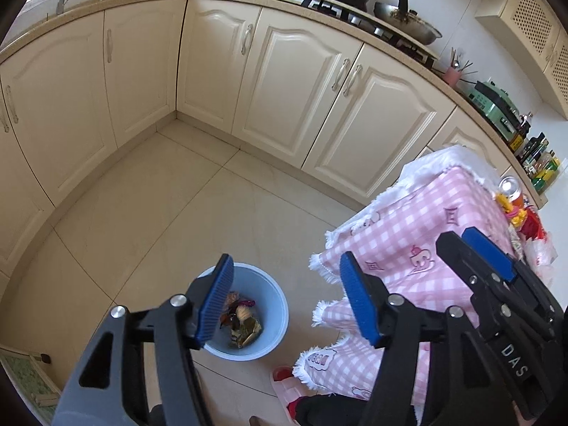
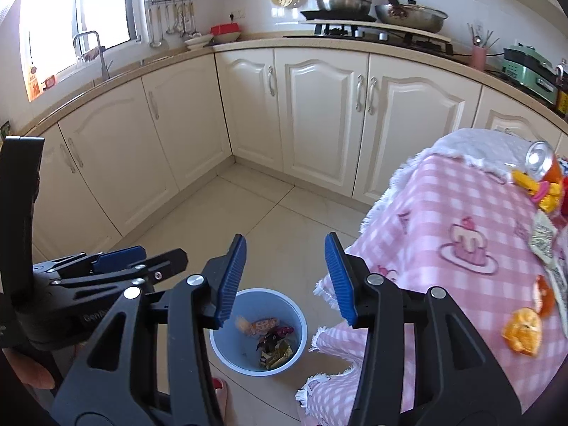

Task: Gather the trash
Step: 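Move both tools over the blue bucket and open them to drop the items, then grasp the clear plastic bag with the right tool while the left tool grasps the orange chip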

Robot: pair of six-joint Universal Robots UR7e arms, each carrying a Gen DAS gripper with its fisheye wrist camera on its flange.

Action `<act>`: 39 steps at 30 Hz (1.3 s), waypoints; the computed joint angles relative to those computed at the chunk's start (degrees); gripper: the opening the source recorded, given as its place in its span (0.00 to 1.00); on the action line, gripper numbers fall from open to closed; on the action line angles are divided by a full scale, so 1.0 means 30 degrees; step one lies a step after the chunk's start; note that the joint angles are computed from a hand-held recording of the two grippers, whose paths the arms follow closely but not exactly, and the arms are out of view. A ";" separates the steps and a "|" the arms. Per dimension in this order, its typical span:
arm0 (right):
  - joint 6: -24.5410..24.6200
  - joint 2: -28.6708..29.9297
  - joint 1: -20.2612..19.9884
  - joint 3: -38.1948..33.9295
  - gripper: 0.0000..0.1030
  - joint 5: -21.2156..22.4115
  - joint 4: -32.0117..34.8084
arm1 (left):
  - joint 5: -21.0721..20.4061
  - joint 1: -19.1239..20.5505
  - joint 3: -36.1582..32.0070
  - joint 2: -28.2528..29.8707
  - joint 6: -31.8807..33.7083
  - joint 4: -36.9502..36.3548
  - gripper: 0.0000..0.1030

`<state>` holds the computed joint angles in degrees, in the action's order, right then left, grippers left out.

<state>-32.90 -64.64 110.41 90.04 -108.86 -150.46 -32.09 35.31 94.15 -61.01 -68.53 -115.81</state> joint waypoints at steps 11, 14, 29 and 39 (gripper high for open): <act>0.0194 -0.2661 0.0021 0.0875 0.46 0.0682 -0.0133 | 0.0776 -0.2056 -0.1325 0.0534 -0.0519 0.1344 0.60; 0.0257 -0.3636 -0.0174 0.1158 0.48 0.0880 -0.0308 | 0.0985 -0.2684 -0.2155 0.1303 0.0424 0.1033 0.63; 0.1050 -0.7180 -0.3570 0.0987 0.51 0.0267 -0.0579 | -0.2389 -0.2880 -0.7870 0.7255 0.6774 -0.1270 0.64; 0.1238 -0.6839 -0.4939 -0.0200 0.56 0.0487 0.0503 | -0.3265 -0.1854 -1.1377 1.0025 0.7942 0.0089 0.64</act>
<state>-29.18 -85.16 95.59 89.44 -107.40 -148.95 -41.88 29.75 60.02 -30.94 -44.70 -115.54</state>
